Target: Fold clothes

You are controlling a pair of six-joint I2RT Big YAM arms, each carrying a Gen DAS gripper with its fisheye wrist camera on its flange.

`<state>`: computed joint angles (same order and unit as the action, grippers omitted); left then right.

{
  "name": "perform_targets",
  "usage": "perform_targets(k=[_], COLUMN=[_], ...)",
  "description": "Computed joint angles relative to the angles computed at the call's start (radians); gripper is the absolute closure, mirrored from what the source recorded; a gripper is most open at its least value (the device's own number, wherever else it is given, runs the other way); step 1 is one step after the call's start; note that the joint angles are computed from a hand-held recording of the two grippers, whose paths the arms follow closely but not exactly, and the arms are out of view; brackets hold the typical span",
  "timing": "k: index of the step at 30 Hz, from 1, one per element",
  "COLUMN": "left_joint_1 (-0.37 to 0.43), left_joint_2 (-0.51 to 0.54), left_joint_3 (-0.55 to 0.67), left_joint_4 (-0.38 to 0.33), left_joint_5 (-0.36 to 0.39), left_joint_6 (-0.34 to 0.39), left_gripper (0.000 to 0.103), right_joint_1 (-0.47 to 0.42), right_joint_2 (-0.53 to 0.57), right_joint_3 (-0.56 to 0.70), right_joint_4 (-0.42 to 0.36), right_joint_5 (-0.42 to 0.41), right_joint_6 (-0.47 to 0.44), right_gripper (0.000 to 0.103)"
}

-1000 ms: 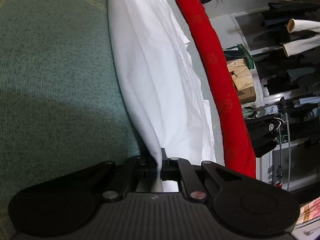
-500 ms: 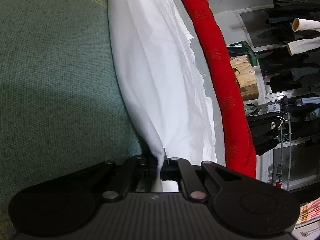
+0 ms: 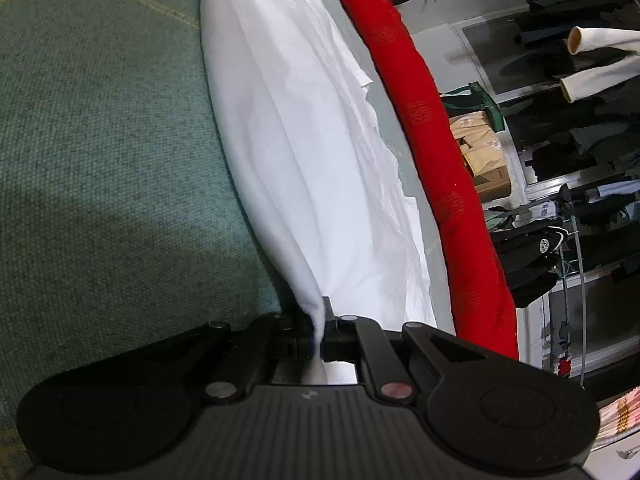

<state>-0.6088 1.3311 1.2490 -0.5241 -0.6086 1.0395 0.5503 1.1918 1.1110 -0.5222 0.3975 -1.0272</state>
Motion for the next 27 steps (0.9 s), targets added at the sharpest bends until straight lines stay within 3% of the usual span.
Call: perform_targets(k=[3, 8, 11, 19, 22, 27], left_joint_1=[0.000, 0.008, 0.008, 0.015, 0.016, 0.017], left_joint_2=[0.000, 0.007, 0.007, 0.013, 0.016, -0.001], left_joint_3=[0.000, 0.014, 0.017, 0.047, 0.064, 0.055], left_joint_4=[0.002, -0.006, -0.006, -0.031, -0.055, -0.012], left_joint_5=[0.000, 0.005, 0.006, 0.016, 0.016, 0.011], left_joint_6=[0.002, 0.009, 0.012, 0.014, 0.015, 0.063], left_gripper=[0.103, 0.103, 0.103, 0.103, 0.103, 0.103], right_joint_1=[0.012, -0.006, 0.002, 0.035, 0.035, 0.035], right_joint_2=[0.007, -0.014, -0.014, 0.017, 0.030, 0.044], right_joint_3=[0.007, -0.024, -0.025, 0.023, 0.064, 0.124], right_joint_4=[-0.011, 0.032, 0.034, -0.037, -0.099, -0.192], right_joint_5=[0.028, -0.020, -0.003, 0.080, 0.083, 0.074], right_joint_6=[-0.016, 0.003, -0.006, -0.069, -0.049, -0.031], right_gripper=[0.094, 0.095, 0.095, 0.096, 0.097, 0.098])
